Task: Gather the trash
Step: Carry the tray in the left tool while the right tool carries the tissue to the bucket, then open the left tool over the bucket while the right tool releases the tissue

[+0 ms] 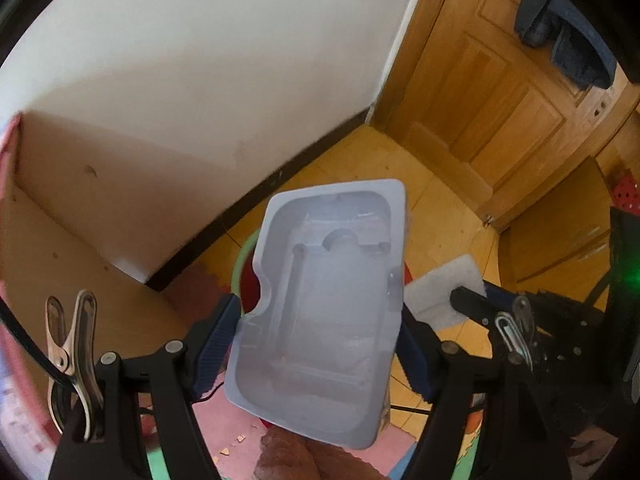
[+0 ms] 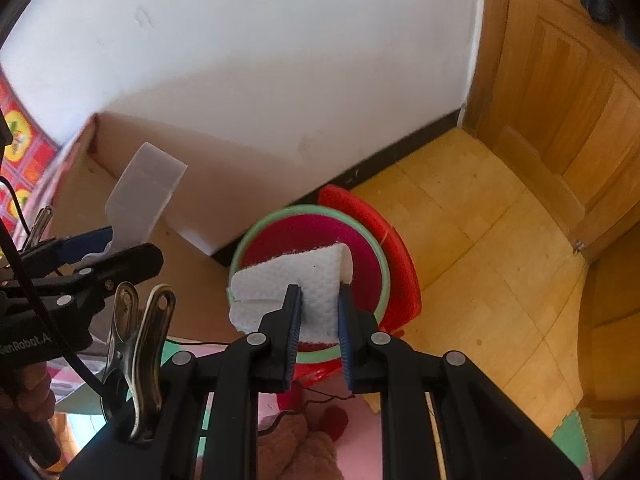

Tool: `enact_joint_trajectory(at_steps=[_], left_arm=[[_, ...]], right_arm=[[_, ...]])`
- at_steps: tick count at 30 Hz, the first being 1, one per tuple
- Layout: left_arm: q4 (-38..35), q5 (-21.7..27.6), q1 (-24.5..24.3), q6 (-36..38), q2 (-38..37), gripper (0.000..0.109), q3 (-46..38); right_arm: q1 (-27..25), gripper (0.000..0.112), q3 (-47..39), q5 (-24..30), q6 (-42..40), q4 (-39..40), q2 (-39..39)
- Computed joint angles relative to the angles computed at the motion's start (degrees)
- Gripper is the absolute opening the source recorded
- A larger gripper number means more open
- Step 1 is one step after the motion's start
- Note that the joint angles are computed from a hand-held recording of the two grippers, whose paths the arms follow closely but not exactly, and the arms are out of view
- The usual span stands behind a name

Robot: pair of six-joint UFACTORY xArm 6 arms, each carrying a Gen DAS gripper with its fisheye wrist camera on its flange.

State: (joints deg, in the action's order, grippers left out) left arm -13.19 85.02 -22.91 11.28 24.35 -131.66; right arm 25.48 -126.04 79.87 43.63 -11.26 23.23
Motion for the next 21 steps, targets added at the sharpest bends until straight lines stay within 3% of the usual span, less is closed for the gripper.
enact_joint_trajectory(at_steps=[6,21], left_arm=[[0.84,-6.03,-1.93,1.2,-0.73,0.077,8.58],[1.79,-10.98,-2.63,0.25,5.12,0.077,14.19]], right_arm=[[-1.46,0.018,9.83,-5.39,0.59,0.22,-2.22],[-3.93,0.018,22.08,-14.42,-1.48,2.23,-2.29]])
